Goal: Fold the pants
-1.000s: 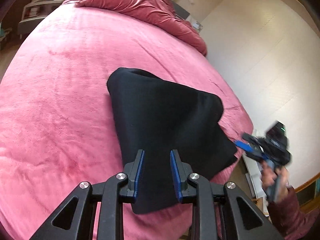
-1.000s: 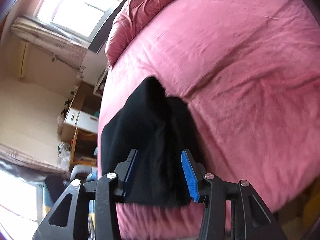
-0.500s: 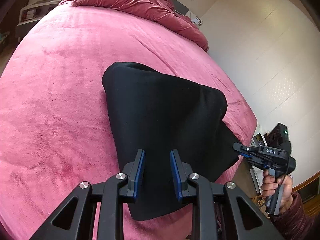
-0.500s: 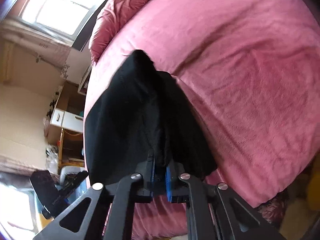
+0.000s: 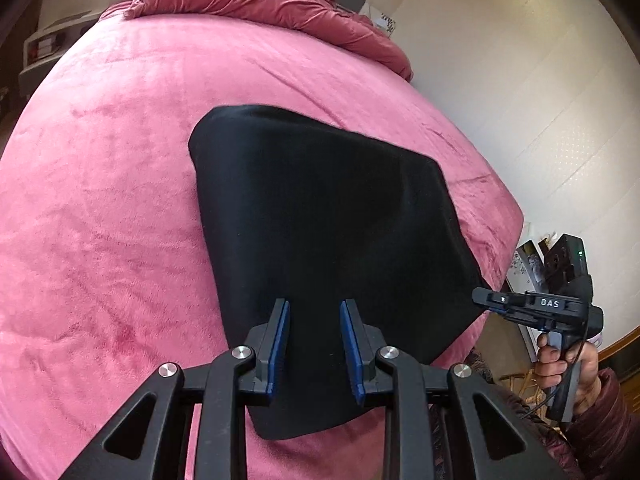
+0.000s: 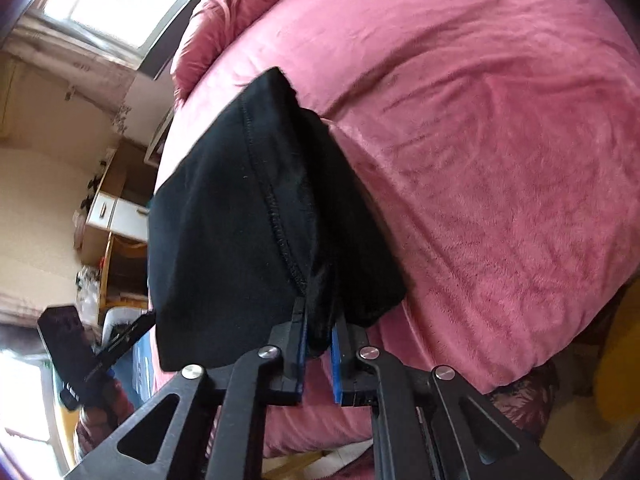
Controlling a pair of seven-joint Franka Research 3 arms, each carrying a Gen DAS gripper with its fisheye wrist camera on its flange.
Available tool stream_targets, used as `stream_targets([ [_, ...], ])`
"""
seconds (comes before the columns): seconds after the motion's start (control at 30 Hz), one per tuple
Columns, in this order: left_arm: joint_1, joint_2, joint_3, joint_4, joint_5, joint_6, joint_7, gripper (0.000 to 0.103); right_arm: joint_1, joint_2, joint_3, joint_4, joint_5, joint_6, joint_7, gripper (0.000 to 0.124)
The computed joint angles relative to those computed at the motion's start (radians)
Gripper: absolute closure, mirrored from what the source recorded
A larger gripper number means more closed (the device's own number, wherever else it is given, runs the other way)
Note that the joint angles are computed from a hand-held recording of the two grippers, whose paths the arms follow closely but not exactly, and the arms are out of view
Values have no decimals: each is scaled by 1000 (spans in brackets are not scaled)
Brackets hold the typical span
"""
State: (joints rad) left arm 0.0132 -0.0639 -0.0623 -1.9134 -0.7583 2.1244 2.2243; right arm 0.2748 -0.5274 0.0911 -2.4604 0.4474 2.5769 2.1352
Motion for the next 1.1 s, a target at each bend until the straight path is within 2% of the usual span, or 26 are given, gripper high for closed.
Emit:
stream_targets([
  [0.1, -5, -16, 0, -11, -31, 11, 30, 76, -37, -15, 18, 35, -68, -57, 21, 103],
  [0.2, -19, -23, -6, -18, -42, 29, 67, 76, -63, 0, 18, 76, -117, -50, 19, 89],
  [0.43, -53, -31, -20, -34, -17, 40, 93, 76, -91, 235, 7, 290, -184, 11, 4, 72],
  [0.57, -78, -44, -35, -58, 39, 86, 102, 76, -85, 363, -14, 409, -200, -26, 3, 67],
  [0.6, -86, -48, -39, -68, 51, 103, 106, 76, -84, 393, -16, 441, -217, -55, 3, 71],
  [0.63, -93, -52, -41, -76, 64, 118, 106, 75, -81, 422, -17, 474, -240, -92, -3, 99],
  [0.67, -101, -56, -46, -87, 84, 139, 105, 75, -71, 444, -23, 497, -224, -105, -38, 110],
  [0.7, -109, -57, -48, -92, 96, 146, 106, 75, -65, 454, -23, 508, -229, -104, -47, 113],
  [0.77, -123, -63, -53, -108, 138, 149, 97, 75, -58, 466, -17, 533, -317, -103, -40, 118],
  [0.83, -139, -54, -64, -112, 189, 145, 71, 75, -54, 466, -20, 535, -346, -86, -35, 118],
  [0.9, -154, -55, -72, -130, 212, 175, 63, 75, -58, 483, -23, 547, -418, -149, 12, 118],
  [0.97, -164, -48, -71, -129, 214, 189, 53, 74, -58, 491, -28, 534, -451, -168, 37, 118],
  [1.1, -162, -48, -58, -108, 192, 163, 32, 74, -62, 475, -41, 491, -405, -111, 45, 116],
])
